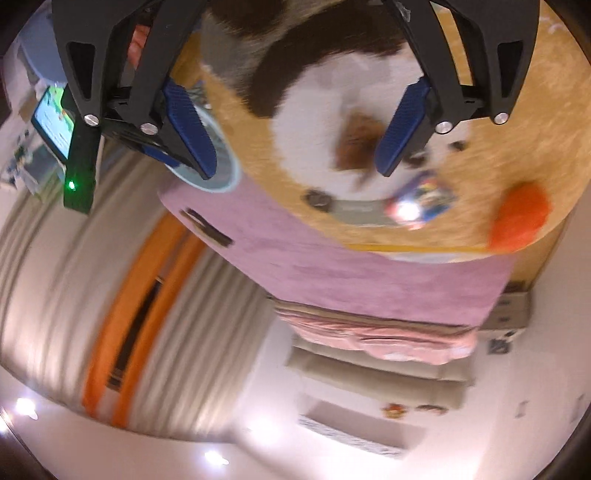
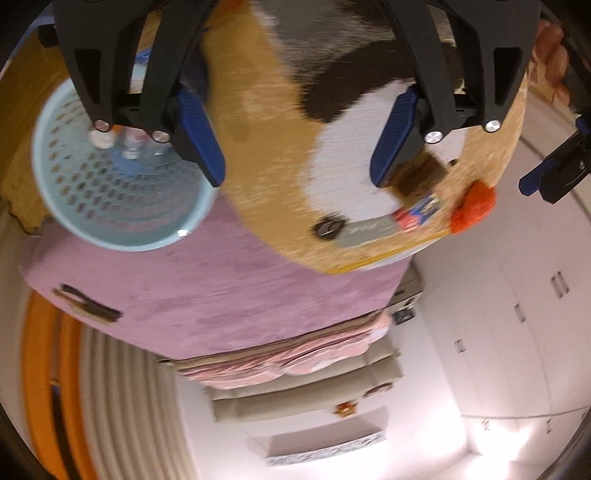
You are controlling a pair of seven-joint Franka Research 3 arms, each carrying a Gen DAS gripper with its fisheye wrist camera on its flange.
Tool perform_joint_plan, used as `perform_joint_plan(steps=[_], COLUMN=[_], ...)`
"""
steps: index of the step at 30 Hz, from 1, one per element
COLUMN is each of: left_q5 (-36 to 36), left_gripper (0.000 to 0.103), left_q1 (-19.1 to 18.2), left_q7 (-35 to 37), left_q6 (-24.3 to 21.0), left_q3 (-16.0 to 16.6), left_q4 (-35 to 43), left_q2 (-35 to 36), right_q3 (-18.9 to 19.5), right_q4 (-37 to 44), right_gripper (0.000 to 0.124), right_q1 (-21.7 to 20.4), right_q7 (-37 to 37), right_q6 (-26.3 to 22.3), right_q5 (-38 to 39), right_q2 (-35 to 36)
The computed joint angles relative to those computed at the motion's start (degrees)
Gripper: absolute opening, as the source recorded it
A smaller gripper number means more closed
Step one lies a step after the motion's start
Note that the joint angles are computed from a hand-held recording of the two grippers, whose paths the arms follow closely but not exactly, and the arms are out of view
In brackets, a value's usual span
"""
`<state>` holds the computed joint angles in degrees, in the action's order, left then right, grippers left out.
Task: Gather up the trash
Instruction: 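Grasp the orange plastic bag with the left tool while the right tool grasps the brown cardboard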
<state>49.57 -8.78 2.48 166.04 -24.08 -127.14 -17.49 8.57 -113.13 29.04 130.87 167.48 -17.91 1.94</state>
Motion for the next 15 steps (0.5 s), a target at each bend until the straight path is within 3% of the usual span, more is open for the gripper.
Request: perform_joint_plan(steps=[6, 10, 15], left_q5=[-7.13, -10.32, -13.12], left_gripper=[0.089, 0.090, 0.090], left_q1=[0.27, 3.42, 5.95], left_q7=[1.80, 2.04, 7.00], left_q6=[-4.56, -5.77, -6.79], left_q3=[4.49, 5.55, 7.85], left_q4=[-10.14, -14.79, -14.62], left_q2=[-9.92, -14.45, -12.44], right_q3=[0.40, -0.07, -3.00], right_q4=[7.98, 14.49, 24.54], right_gripper=[0.079, 0.079, 0.079], right_q1=[5.19, 9.40, 14.52], right_q7=[-2.54, -6.14, -6.37], right_q6=[-2.20, -6.13, -11.35], right_q5=[-0.06, 2.06, 1.27], right_q2=[6.93, 12.51, 19.21])
